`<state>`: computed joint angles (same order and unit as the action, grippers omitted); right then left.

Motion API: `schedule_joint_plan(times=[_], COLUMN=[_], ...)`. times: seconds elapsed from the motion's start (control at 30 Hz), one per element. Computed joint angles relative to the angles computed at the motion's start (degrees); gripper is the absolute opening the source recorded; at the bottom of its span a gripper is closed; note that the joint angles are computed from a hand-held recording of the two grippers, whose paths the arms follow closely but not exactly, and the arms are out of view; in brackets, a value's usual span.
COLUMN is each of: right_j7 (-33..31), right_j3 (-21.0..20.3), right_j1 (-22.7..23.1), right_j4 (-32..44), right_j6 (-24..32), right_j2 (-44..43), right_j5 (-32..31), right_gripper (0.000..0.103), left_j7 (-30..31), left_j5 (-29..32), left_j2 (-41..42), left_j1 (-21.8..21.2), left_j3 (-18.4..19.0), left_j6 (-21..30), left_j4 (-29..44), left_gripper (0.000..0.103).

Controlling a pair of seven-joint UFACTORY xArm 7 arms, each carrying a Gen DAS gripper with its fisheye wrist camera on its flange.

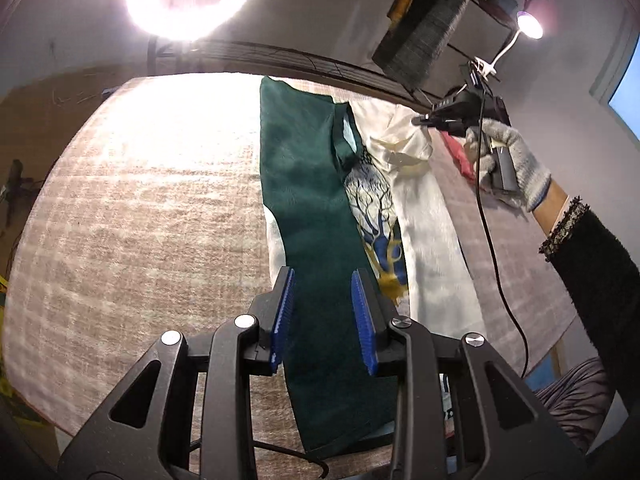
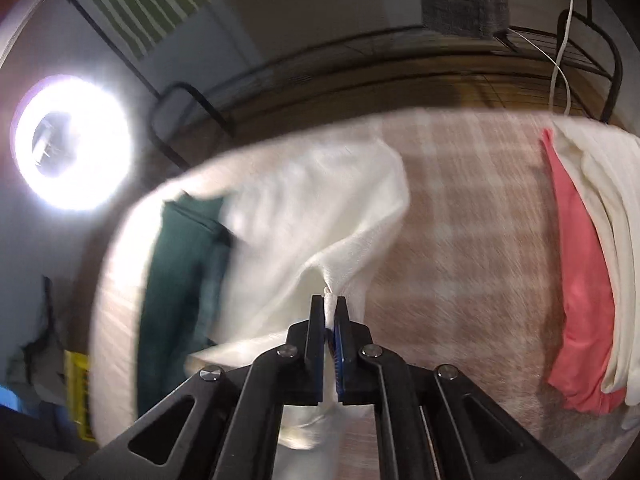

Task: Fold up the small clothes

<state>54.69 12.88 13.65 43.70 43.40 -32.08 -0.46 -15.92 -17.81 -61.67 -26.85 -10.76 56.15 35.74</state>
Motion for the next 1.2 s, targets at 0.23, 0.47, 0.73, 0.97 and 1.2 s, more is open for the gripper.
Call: schedule_joint_plan(times=[0.23,0.47,0.73,0.97,1.2], right_j7=[0.91,2.09,1.87,7.19,12.15], right_j3=[1.6,-0.68,-0.65,3.66,2.45], right_j1=[-0.42,2.84,4.86,6.13,7.49], right_j4=[13.8,21.59,19.68,14.1,4.85], right_j6=[-1.78,-7.1,-11.49,0.74,-6.32], right_j2=[13.73,26.01,23.86,16.76,12.86], right_j5=[-3.06,-2.59,-4.34,-8.18,-4.6], right_gripper=[0.001,0.01,0.04,0.037,0.016], left_j7=[-0.33,0.26,0.7,1.05,0.99], left_j5=[0.78,0.24,-0.73,-1.59,-1.28], left_j2=[-0.72,-0.69,-1.49,-1.89,-1.63], left_j1=[1.31,1.79,1.95,1.06,0.69], left_j3=[1.16,1.98,2.73,1.56,0.93], left_j6=[0.51,1.18,1.74,1.01,0.34], left_j4=[-0.39,-0.64,-0.82,-0.13,0.1], left_gripper=[0.029,0.029,0.029,0.029,0.029])
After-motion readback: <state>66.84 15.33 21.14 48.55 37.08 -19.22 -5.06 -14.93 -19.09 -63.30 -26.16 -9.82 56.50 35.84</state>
